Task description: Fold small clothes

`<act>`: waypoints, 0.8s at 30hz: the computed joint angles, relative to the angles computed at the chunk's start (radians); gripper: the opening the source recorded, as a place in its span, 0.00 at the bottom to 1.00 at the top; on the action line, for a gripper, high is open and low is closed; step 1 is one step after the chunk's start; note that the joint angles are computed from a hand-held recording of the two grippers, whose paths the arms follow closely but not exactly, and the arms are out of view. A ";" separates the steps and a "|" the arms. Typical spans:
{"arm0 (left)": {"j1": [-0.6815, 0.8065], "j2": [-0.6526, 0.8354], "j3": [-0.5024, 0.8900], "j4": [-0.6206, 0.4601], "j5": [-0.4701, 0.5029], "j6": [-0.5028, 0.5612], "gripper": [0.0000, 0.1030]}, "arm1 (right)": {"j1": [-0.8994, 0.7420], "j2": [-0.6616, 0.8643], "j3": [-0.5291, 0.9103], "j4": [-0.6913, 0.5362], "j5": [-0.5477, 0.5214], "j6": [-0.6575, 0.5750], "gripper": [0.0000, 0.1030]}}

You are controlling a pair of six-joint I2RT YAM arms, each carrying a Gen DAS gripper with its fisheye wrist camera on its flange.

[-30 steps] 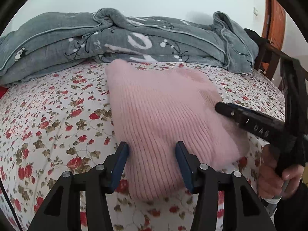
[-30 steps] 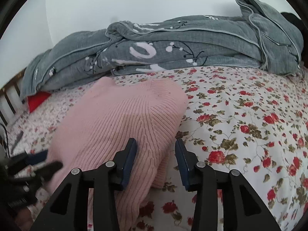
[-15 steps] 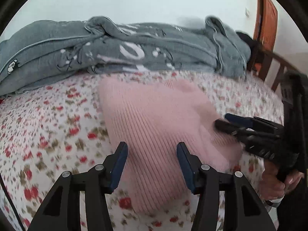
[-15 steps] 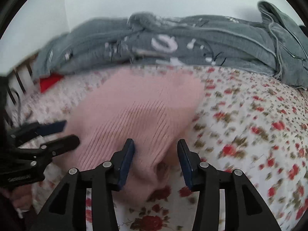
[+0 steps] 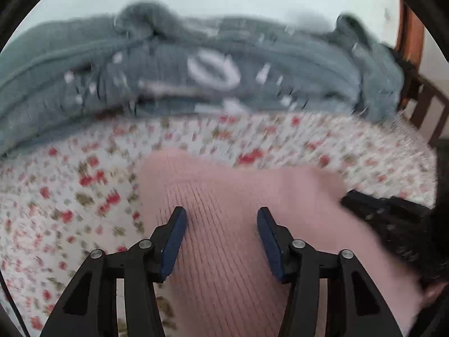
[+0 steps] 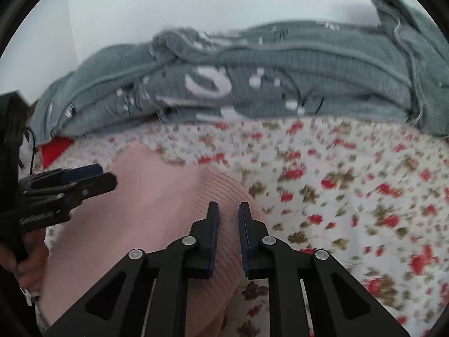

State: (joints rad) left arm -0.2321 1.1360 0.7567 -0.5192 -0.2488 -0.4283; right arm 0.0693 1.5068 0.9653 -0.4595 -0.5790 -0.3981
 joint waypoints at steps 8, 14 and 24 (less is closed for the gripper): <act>-0.053 -0.061 -0.101 0.095 -0.087 -0.034 0.49 | 0.001 0.023 -0.007 0.048 0.030 0.064 0.32; -0.100 -0.056 -0.096 0.077 -0.180 -0.050 0.49 | 0.019 -0.020 -0.049 0.097 0.088 0.061 0.34; -0.148 -0.097 -0.100 0.017 -0.308 -0.126 0.61 | -0.012 -0.049 -0.068 0.113 0.083 0.100 0.57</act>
State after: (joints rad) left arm -0.3797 1.0390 0.6563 -0.5025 -0.5564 -0.5539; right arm 0.0577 1.4580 0.8977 -0.3468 -0.4958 -0.2984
